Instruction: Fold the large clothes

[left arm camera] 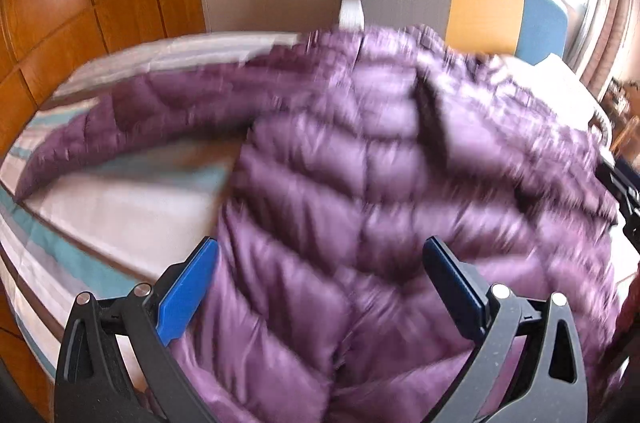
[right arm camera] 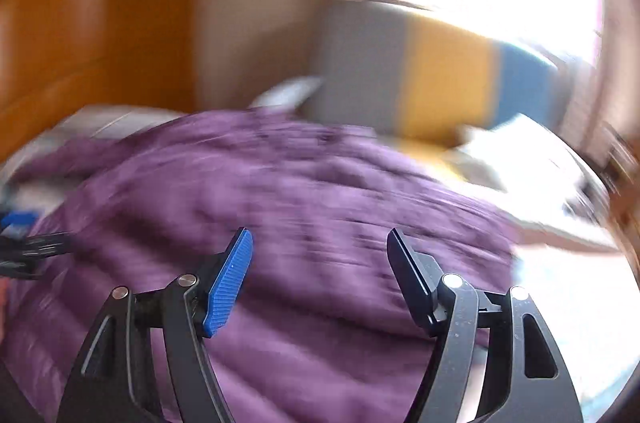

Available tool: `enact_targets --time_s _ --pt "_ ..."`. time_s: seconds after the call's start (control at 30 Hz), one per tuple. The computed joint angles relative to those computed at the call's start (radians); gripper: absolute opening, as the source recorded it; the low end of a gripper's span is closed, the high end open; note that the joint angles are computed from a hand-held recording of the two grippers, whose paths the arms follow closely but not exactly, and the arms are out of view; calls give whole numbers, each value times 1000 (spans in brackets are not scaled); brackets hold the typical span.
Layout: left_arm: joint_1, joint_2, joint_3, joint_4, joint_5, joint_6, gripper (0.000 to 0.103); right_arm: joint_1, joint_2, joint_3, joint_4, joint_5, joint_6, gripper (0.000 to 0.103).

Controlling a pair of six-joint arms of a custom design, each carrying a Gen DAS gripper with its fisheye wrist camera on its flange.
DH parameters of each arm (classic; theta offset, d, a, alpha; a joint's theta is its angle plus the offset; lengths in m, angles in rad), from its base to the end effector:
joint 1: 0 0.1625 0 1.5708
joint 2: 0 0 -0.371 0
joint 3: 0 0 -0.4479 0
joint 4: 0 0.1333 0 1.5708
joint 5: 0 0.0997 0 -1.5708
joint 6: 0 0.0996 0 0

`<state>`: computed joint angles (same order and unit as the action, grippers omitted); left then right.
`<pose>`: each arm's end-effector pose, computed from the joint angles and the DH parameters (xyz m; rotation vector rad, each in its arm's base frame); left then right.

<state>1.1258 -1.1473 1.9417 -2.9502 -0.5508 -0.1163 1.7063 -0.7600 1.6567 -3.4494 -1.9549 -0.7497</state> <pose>-0.0520 -0.6158 0.1928 -0.0055 2.1646 -0.9483 0.1870 -0.6615 0.0998 0.7682 -2.1784 1.0357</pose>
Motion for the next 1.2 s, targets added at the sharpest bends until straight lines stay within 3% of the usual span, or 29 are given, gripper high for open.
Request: enact_targets --time_s 0.1,0.17,0.23,0.3,0.37,0.4,0.47,0.5,0.63,0.7,0.8,0.83,0.87,0.93,1.07,1.2 --pt "-11 70 -82 -89 -29 90 101 -24 10 -59 -43 -170 149 56" --pt "-5 128 -156 -82 -55 126 101 -55 -16 -60 2 -202 267 41" --pt "10 208 -259 -40 -68 154 94 -83 -32 -63 45 -210 355 36" --pt "24 265 -337 38 -72 145 74 -98 -31 -78 87 -199 380 36" --pt "44 291 -390 145 -125 85 39 -103 -21 -92 123 -178 370 36" --pt "50 286 -391 159 -153 72 29 -101 -18 -98 144 -172 361 36" --pt "42 283 -381 114 -126 86 10 -94 -10 -105 174 -170 329 36" --pt "36 274 -364 55 -111 109 9 -92 -10 -109 190 -144 318 36" --pt "50 248 -344 33 -89 110 9 -82 -7 -108 225 -78 300 36" --pt "66 262 -352 37 -81 121 11 -73 31 -151 274 -126 296 36" --pt "75 286 -355 0 -74 143 24 -75 76 -194 298 -170 288 36" --pt "73 289 -352 -13 -61 148 37 -72 80 -197 294 -180 282 36" --pt "70 291 -351 -20 -49 148 61 -70 86 -200 286 -188 273 36" --pt "66 278 -335 -29 -34 125 86 -70 89 -195 266 -188 263 36" --pt "47 221 -266 -99 -9 54 86 -71 82 -182 246 -183 255 36" --pt "15 236 -273 -216 -5 137 80 -68 90 -184 223 -196 235 36"
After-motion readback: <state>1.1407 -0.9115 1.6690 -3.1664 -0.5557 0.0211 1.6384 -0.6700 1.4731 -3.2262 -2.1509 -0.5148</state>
